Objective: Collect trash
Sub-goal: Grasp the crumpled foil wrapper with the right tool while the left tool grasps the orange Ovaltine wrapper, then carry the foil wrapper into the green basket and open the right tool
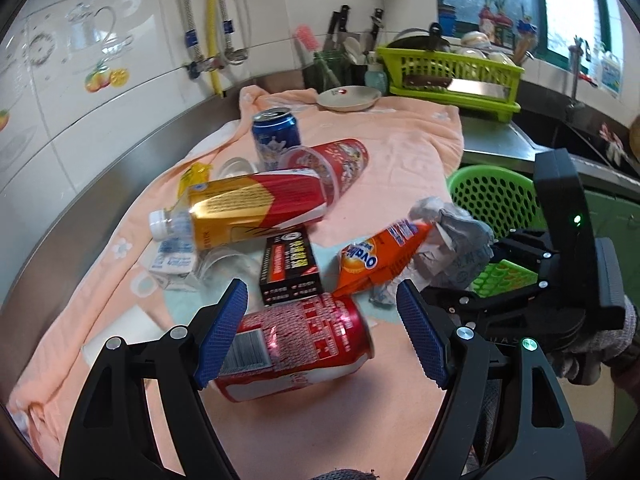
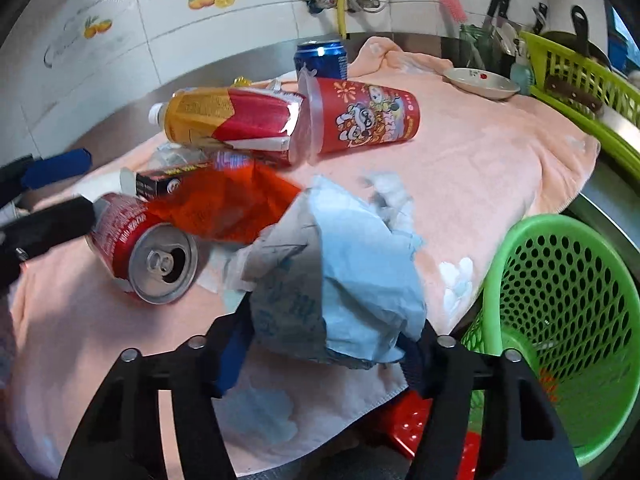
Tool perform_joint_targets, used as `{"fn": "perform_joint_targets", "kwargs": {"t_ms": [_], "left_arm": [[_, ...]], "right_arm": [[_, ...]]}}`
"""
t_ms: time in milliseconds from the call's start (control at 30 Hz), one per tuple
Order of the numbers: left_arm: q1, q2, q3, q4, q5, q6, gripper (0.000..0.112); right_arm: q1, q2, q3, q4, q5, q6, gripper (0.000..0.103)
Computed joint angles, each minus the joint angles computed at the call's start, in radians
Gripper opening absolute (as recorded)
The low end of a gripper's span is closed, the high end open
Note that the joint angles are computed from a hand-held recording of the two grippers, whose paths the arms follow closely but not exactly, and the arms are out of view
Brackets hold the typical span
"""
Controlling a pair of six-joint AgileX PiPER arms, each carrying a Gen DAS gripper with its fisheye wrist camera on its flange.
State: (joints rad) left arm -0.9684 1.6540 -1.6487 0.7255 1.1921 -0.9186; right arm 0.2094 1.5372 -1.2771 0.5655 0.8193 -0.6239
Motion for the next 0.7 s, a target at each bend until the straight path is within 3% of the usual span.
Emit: {"fn": "perform_joint_targets", "kwargs": {"t_ms": [367, 700], "left_arm": [[0.024, 0.089, -0.090, -0.084, -0.062, 0.148, 0.076], [0.027, 0.118, -0.083, -0.146, -0.125, 0.179, 0.074]], "right_arm": [[-0.070, -0.046, 0.019, 0.097, 0.039, -0.047, 0.039], [-0.136, -0.078, 0.032, 0.140, 0.063, -0.083, 0.038]]}}
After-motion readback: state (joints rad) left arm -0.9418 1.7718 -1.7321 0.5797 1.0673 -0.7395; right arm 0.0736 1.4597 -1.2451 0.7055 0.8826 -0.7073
